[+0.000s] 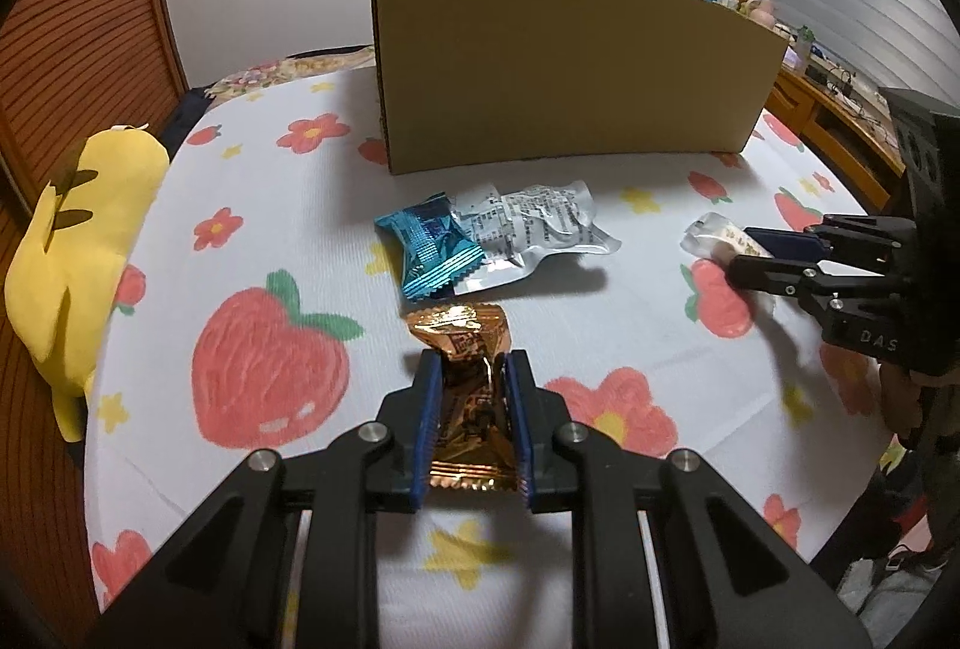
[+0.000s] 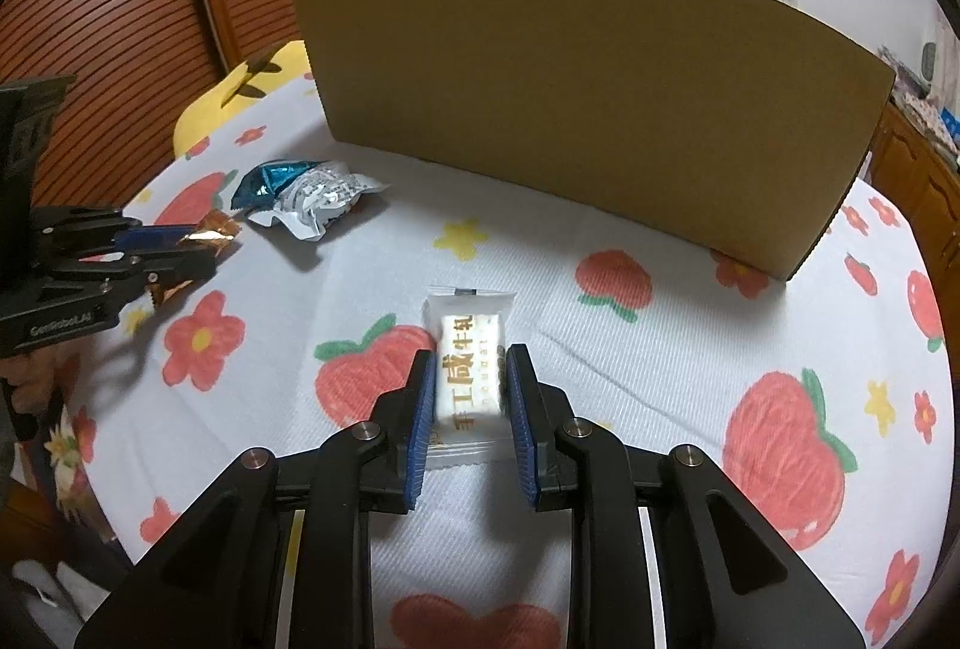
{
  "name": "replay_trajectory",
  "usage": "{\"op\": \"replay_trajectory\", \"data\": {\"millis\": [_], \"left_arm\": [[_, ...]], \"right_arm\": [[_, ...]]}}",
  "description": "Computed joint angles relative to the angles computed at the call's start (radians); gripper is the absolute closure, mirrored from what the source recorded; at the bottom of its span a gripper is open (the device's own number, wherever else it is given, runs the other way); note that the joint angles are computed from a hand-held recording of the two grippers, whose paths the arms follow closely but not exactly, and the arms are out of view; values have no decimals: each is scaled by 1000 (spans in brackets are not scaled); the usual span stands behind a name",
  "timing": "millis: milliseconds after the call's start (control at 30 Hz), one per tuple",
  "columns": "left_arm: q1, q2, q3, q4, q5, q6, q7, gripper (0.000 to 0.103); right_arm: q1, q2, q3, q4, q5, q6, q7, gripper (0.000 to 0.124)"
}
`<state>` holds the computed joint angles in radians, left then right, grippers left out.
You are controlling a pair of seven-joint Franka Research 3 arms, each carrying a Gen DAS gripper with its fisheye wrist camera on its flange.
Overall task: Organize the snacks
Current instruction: 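Lift the copper candy and milk bar and carry them over the box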
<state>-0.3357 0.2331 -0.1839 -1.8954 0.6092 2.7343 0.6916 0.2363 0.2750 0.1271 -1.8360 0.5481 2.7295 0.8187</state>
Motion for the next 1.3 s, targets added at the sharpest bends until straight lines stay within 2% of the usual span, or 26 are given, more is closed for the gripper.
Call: {"op": "replay_trajectory", "data": {"millis": [500, 767, 933, 1300], "left_arm": [[-27, -6, 10, 23, 94, 21, -70, 84], [-37, 13, 14, 60, 127, 25, -85, 84], [-43, 20, 19, 73, 141, 28, -96, 84], [-66, 21, 51, 126, 263, 45, -217, 84]], "right_arm": [[2, 2, -1, 1, -9, 2, 7, 103], [-10, -6, 10, -7, 39, 4, -29, 104], [-30, -28, 29, -31, 134, 35, -107, 104], [-28, -97, 14, -75, 215, 85, -175, 104]]}}
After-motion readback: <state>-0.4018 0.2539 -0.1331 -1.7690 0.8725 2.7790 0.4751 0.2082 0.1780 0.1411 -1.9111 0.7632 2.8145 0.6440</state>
